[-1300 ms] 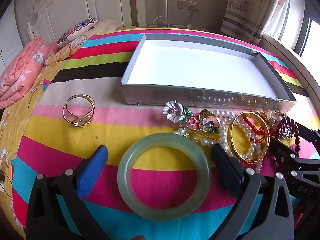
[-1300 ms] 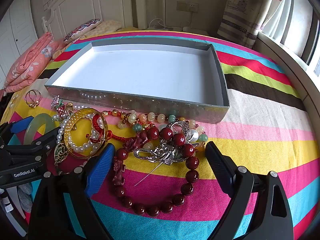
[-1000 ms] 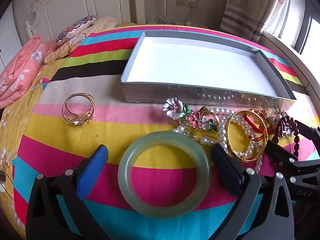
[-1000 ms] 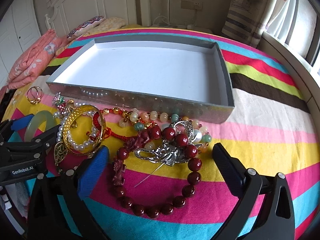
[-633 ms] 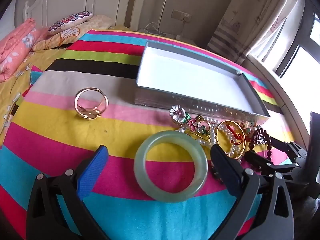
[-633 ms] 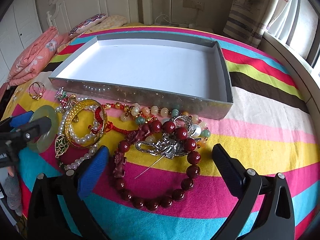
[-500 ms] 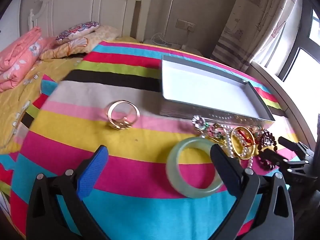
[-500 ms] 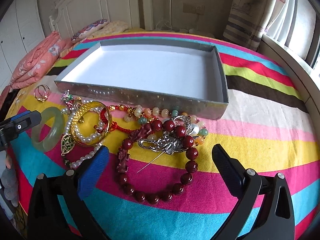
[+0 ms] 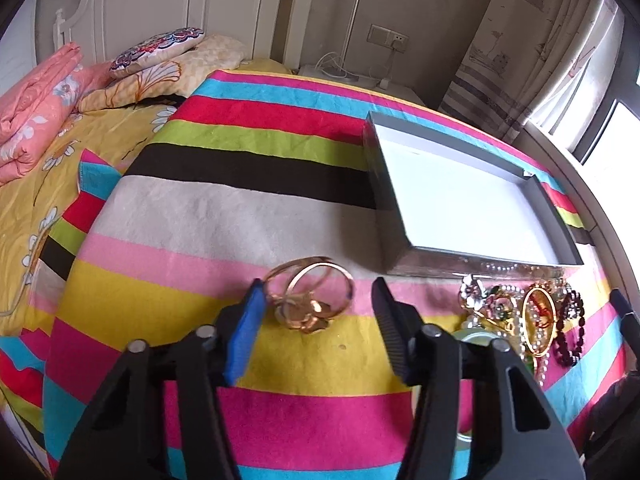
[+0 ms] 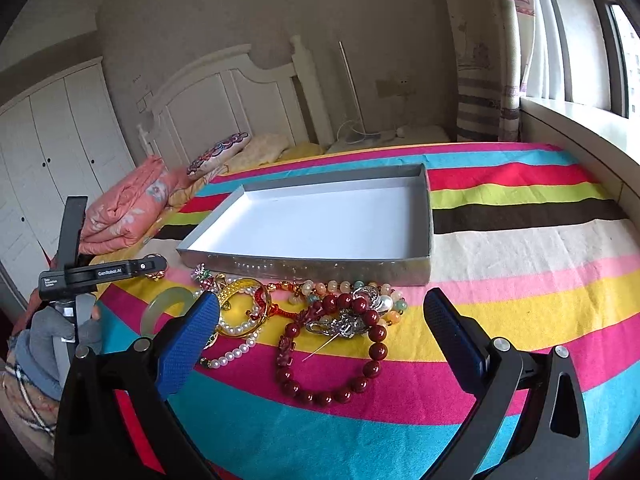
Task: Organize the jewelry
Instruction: 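Grasp the gold ring with the left tool while the right tool grasps the jade bangle, then carry the gold ring and jade bangle over the white tray with both tools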
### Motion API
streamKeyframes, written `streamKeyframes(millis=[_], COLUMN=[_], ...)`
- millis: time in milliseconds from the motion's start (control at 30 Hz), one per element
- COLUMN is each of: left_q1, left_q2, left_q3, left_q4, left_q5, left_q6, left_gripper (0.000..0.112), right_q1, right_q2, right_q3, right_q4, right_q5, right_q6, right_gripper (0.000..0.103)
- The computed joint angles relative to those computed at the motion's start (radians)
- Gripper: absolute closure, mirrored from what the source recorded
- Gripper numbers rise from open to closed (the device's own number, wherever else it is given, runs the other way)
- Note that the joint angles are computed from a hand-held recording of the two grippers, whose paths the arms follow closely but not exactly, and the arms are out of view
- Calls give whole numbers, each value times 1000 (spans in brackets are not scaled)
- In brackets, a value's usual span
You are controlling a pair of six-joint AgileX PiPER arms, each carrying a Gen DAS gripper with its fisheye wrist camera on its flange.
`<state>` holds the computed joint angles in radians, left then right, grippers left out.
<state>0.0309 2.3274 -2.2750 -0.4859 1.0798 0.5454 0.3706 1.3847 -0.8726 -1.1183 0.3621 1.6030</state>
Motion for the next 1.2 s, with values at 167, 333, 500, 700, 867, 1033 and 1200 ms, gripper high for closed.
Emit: streamKeyframes(millis=[167,333,500,700,867,1033,1200], left_q1=[10,33,71,88,91,95,95], left_q2=[-117,-155,-140,-146,-148,-149,-148], left_q3=[239,315,303,319,323,325,320], left_q4=[-91,-182,-274,-325,-340,-352,-352], left_q5=[-160,-193,-153,-142,-133,-127,-123], left_q6=[124,191,205,231,244,254,252], left_gripper=[70,70,70,70,70,70,70], right_q1=[21,169,236,251,242,215,200], right_q2=[26,163,323,507,662,725,683], right_q3=[-59,-274,-466,-726,-973,-1060,-977], right_q4=[261,417,624,762,868,913,948], right_q5=[-48,75,150,330,513,565,487], right_q6=[-247,-547,-898,-1204,-1382,-1401,-1422], right_gripper=[14,27,51,62,71,79,87])
